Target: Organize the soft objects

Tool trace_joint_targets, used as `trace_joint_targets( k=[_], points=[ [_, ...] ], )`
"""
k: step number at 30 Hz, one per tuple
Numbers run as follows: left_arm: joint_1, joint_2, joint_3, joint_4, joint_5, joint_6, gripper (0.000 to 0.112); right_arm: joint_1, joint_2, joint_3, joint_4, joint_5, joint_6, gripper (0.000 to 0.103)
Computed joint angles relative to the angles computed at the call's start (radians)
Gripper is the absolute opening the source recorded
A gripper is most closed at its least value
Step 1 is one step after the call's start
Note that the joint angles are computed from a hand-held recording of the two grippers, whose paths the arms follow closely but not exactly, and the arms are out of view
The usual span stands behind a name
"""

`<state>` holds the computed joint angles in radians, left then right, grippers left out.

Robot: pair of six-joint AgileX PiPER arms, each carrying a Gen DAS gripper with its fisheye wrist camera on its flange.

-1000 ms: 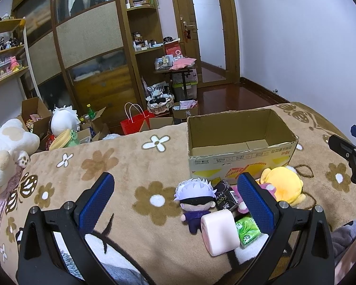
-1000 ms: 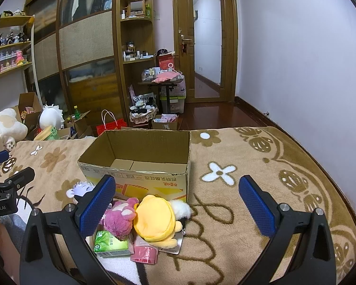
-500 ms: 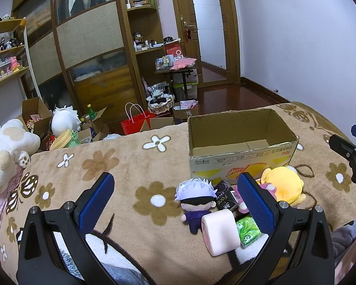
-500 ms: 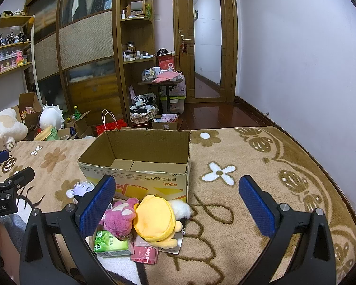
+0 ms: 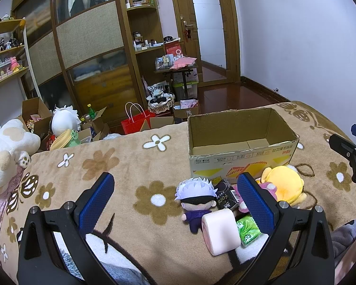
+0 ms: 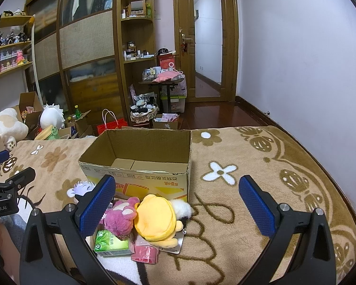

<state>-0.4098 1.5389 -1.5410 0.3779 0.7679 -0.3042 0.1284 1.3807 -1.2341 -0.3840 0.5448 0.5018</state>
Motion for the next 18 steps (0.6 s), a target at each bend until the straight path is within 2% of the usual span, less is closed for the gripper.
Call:
trace_joint_targets(
  k=[18],
  points=[
    [0.004, -0.005, 0.006, -0.002, -0.001, 0.004, 0.102, 0.003, 0.0, 0.001, -0.006, 0.0, 0.007, 0.103]
  ],
)
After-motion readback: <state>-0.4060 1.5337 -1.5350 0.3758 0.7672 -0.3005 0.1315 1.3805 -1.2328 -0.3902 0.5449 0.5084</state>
